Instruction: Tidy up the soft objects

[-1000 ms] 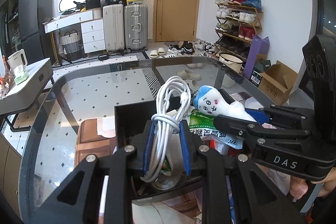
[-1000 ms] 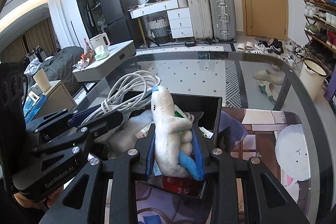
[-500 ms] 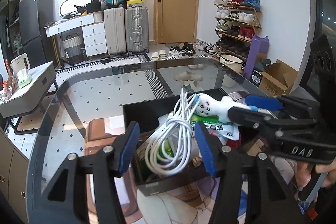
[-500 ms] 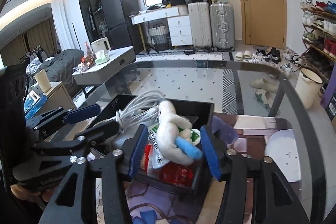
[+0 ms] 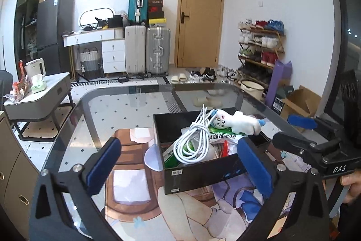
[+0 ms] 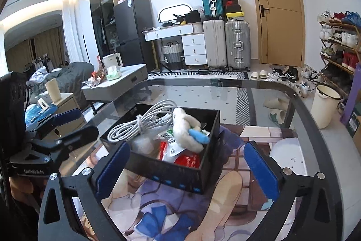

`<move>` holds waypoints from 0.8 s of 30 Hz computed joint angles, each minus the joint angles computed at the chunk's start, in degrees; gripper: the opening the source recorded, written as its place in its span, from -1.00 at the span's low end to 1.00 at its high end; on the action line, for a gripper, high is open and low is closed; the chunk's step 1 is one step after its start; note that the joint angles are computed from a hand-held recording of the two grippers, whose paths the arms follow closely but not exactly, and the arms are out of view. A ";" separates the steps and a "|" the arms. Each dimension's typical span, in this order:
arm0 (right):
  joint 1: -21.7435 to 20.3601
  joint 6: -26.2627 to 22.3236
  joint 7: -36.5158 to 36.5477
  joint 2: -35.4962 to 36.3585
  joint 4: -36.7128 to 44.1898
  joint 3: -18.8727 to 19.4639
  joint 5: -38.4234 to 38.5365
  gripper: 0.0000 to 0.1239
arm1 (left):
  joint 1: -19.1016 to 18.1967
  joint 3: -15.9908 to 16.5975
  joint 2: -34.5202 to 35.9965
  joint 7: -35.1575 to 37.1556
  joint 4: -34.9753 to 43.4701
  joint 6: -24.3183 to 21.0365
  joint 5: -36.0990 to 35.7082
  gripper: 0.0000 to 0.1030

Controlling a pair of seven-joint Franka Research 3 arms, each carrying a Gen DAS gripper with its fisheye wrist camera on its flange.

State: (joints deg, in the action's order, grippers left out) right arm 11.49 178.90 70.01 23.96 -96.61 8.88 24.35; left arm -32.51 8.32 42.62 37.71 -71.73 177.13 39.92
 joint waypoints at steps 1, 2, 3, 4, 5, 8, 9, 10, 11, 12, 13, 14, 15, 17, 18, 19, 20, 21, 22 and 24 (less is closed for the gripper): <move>-0.75 0.42 -0.70 -0.36 -0.59 1.04 0.42 0.65 | -1.54 2.55 -0.62 -2.54 -1.43 1.38 0.72 1.00; -1.72 1.38 -1.77 -0.76 -1.46 2.43 1.00 0.65 | -2.51 4.08 -1.00 -4.09 -2.31 1.96 1.15 1.00; -2.09 2.11 -2.37 -1.05 -2.17 3.09 1.30 0.65 | -4.53 7.12 -1.38 -6.96 -3.47 2.92 1.99 1.00; -3.24 2.91 -3.55 -1.33 -2.97 4.66 1.82 0.65 | -6.06 9.40 -1.40 -9.19 -3.96 3.41 2.59 1.00; -4.11 3.75 -4.57 -1.57 -3.74 5.91 2.18 0.65 | -7.31 11.28 -1.56 -11.14 -4.77 4.06 3.27 1.00; -3.00 5.28 -5.02 -2.14 -5.43 5.13 1.56 0.65 | -9.28 14.04 -1.73 -14.29 -6.04 4.47 4.76 1.00; -1.94 5.65 -4.64 -2.25 -5.80 4.06 1.03 0.65 | -10.08 15.27 -1.74 -15.55 -6.43 4.73 5.41 1.00; -1.49 6.11 -4.56 -2.31 -6.24 3.72 0.55 0.65 | -10.75 16.26 -1.67 -16.65 -6.66 4.86 5.98 1.00; -1.46 6.87 -4.58 -2.28 -6.74 3.87 0.17 0.65 | -11.16 16.97 -1.56 -17.57 -6.78 5.11 6.51 1.00; -2.19 7.50 -4.76 -2.22 -7.14 4.85 -0.13 0.65 | -11.21 17.02 -1.42 -17.95 -6.71 5.09 6.87 1.00; -2.91 8.09 -4.81 -2.12 -7.47 5.79 -0.45 0.65 | -10.92 16.31 -1.40 -17.77 -6.44 4.58 7.07 1.00; -3.34 8.56 -4.70 -2.04 -7.66 6.33 -0.83 0.65 | -10.55 15.78 -1.28 -17.81 -6.21 4.23 7.33 1.00; -3.74 8.92 -4.60 -1.95 -7.87 6.85 -1.31 0.65 | -10.45 15.69 -1.07 -18.18 -5.94 4.03 7.77 1.00; -3.40 9.42 -4.04 -1.45 -7.61 6.43 -2.31 0.65 | -10.27 15.51 -0.57 -18.90 -5.22 3.43 8.77 1.00; -3.66 10.13 -3.75 -1.26 -7.78 6.77 -2.72 0.65 | -9.86 14.85 -0.22 -18.84 -4.50 2.81 9.16 1.00; -4.15 10.37 -3.35 -1.19 -7.82 7.32 -3.19 0.65 | -9.79 14.68 -0.09 -19.30 -4.25 2.60 9.87 1.00; -5.06 10.44 -2.94 -1.11 -7.90 8.26 -3.66 0.65 | -10.02 15.07 0.15 -20.20 -4.11 2.79 10.88 1.00; -6.29 11.08 -2.58 -0.96 -8.06 9.62 -4.16 0.65 | -9.40 14.12 0.00 -19.98 -4.07 2.34 11.32 1.00; -7.23 11.65 -2.13 -0.95 -8.33 10.64 -4.77 0.65 | -9.10 13.65 -0.11 -20.22 -4.02 2.09 11.93 1.00; -8.97 12.94 -0.81 -0.85 -8.88 12.36 -6.28 0.65 | -8.39 12.96 0.25 -21.10 -3.32 2.36 13.00 1.00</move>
